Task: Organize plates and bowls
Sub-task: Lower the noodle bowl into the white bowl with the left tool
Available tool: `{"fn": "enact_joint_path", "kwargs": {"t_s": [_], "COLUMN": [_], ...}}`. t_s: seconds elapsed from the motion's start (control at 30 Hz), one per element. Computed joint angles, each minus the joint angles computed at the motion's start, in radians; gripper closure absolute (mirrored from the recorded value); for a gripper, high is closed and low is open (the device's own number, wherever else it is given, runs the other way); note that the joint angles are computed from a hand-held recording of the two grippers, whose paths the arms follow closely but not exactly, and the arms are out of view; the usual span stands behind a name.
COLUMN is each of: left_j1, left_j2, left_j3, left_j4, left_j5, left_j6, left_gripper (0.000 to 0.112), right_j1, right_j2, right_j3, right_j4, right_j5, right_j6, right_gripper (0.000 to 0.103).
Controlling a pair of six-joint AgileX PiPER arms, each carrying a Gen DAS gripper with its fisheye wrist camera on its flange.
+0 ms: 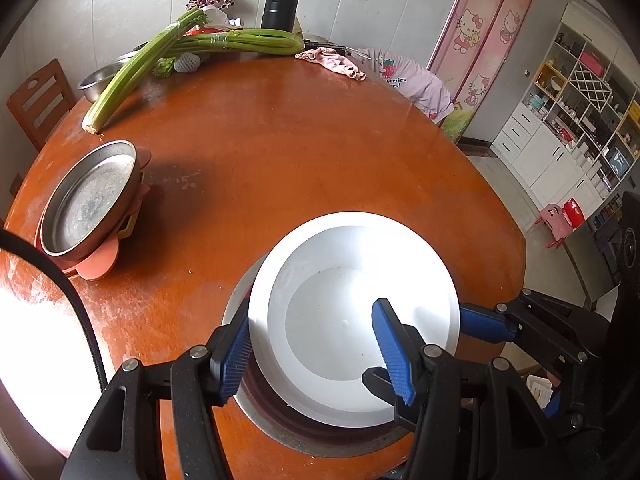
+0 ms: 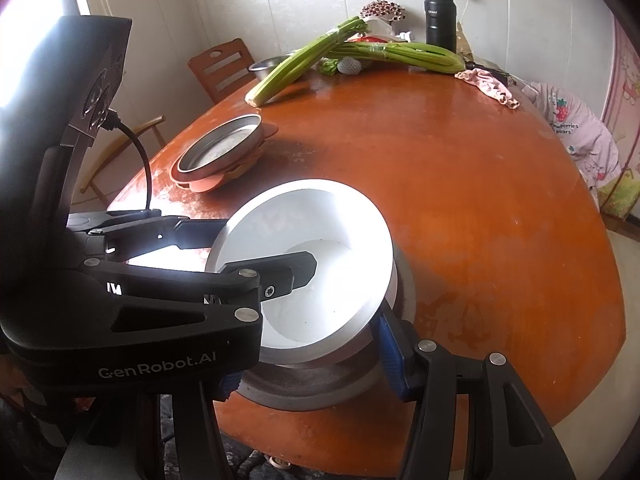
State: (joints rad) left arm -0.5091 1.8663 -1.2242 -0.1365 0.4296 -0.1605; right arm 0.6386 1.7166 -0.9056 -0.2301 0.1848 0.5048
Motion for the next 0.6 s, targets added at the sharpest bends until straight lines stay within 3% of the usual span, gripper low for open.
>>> {"fn": "enact_joint_path", "kwargs": {"t_s": [0.6], "left_j1": [0.014], "left_j2": [0.002], "left_j3": [0.002], "left_j4": [-0.036], "left_j5": [-0.002], "left_j6": [0.029], "left_gripper": [0.054], "right_j1": [0.006], "right_j2": [0.005], "right_j3": [-0.007], "right_j4": [-0.063], "right_j5": [0.008], "right_j6": [0.066], "right_gripper": [0.045]}}
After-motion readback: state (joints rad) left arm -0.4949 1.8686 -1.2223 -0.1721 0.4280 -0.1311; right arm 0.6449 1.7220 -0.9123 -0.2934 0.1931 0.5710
